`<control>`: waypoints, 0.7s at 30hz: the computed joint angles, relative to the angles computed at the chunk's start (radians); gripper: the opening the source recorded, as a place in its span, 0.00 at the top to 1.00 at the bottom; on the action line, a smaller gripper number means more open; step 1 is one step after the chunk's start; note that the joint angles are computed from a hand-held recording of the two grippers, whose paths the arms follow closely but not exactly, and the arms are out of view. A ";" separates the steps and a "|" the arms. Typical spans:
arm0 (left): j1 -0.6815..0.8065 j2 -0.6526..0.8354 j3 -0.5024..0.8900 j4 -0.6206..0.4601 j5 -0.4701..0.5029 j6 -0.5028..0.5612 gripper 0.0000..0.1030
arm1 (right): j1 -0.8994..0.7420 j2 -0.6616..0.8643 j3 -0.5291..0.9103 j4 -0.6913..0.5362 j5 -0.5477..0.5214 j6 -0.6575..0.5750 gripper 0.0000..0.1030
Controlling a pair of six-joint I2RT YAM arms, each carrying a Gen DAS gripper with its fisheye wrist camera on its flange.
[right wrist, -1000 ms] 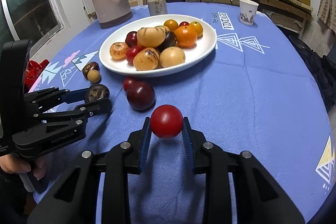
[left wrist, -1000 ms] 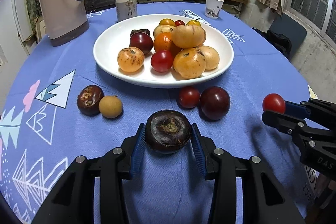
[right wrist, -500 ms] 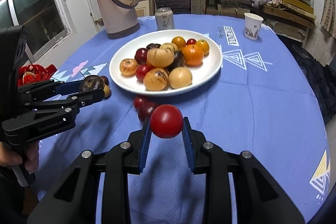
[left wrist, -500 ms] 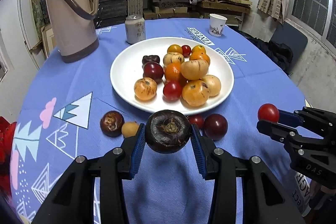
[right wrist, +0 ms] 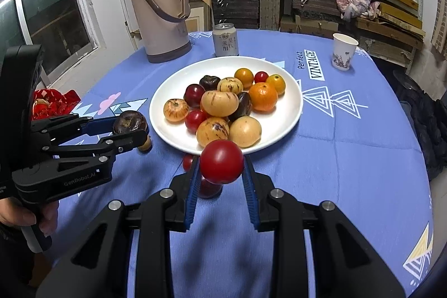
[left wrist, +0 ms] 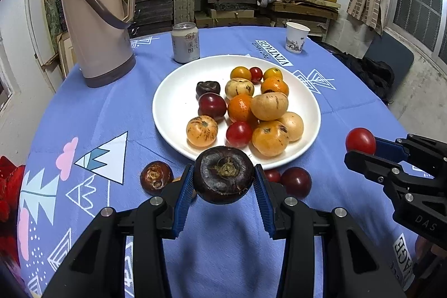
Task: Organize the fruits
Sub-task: 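Carry both fruits onto the white plate and open both grippers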
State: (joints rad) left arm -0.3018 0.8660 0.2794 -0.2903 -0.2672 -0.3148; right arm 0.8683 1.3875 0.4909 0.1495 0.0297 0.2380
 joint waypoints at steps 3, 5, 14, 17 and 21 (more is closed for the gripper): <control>0.054 -0.007 -0.002 0.008 0.031 0.027 0.58 | -0.017 0.019 0.008 0.009 -0.013 -0.007 0.72; 0.096 -0.001 -0.001 0.018 0.054 0.046 0.58 | -0.028 0.033 0.015 0.014 -0.020 -0.013 0.72; 0.218 0.141 0.074 0.113 0.144 0.147 0.58 | -0.099 0.150 0.135 0.026 -0.068 -0.047 0.72; 0.226 0.229 0.122 0.158 0.145 0.165 0.58 | -0.118 0.202 0.203 0.022 -0.088 -0.054 0.72; 0.253 0.341 0.196 0.196 0.153 0.186 0.58 | -0.144 0.283 0.312 0.004 -0.123 -0.060 0.72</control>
State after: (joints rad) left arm -0.0491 1.2069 0.4753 -0.0944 -0.1141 -0.1287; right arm 0.7240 1.6705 0.8025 0.1531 -0.0932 0.1779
